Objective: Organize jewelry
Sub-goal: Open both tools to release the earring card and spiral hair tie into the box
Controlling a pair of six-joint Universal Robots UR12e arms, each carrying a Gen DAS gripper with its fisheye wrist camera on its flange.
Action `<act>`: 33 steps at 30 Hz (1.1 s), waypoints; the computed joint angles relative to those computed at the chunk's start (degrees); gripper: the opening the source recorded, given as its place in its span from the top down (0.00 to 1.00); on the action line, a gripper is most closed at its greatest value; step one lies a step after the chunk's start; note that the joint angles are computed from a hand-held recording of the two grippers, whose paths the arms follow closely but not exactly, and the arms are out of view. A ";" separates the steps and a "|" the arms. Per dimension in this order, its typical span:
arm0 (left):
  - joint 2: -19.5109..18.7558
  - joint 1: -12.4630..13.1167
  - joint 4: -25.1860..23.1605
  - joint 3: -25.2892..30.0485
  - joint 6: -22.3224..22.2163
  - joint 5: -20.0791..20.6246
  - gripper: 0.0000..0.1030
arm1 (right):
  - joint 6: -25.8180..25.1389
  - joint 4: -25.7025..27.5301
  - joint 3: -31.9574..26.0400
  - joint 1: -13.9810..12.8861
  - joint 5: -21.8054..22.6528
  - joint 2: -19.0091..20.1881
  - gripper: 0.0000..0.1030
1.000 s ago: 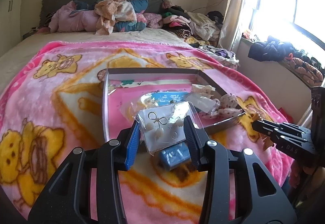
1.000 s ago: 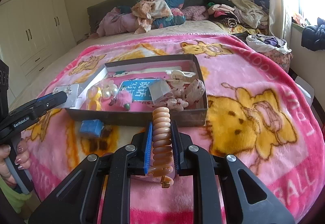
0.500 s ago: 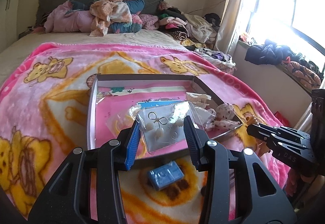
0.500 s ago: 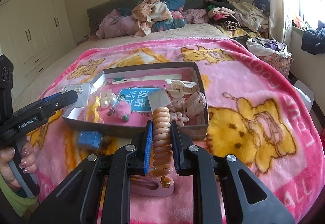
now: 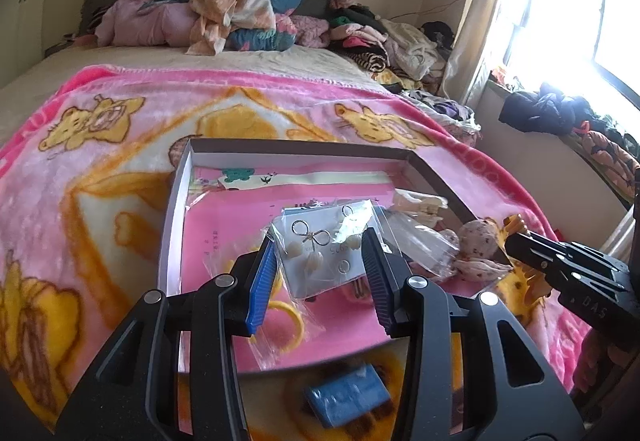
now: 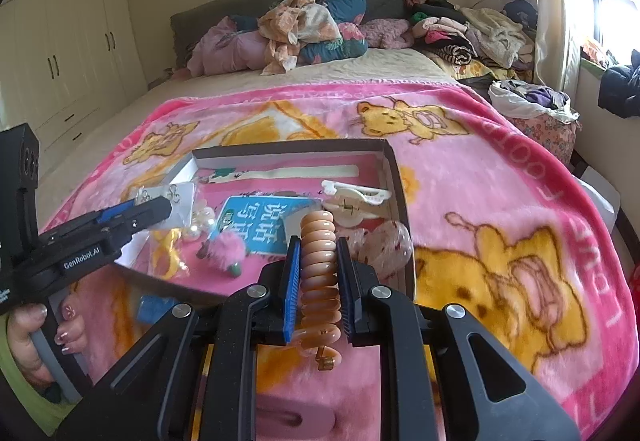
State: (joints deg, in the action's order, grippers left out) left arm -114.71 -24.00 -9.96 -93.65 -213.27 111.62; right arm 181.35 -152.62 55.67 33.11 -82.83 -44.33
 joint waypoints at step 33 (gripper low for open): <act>-2.92 1.06 -2.82 3.22 0.86 -1.20 0.67 | 1.90 7.52 -11.62 -0.84 0.00 7.53 0.68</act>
State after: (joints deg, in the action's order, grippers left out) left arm -117.63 -22.94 -12.78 -90.43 -212.42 110.42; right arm 183.25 -145.10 44.05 32.27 -82.83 -36.79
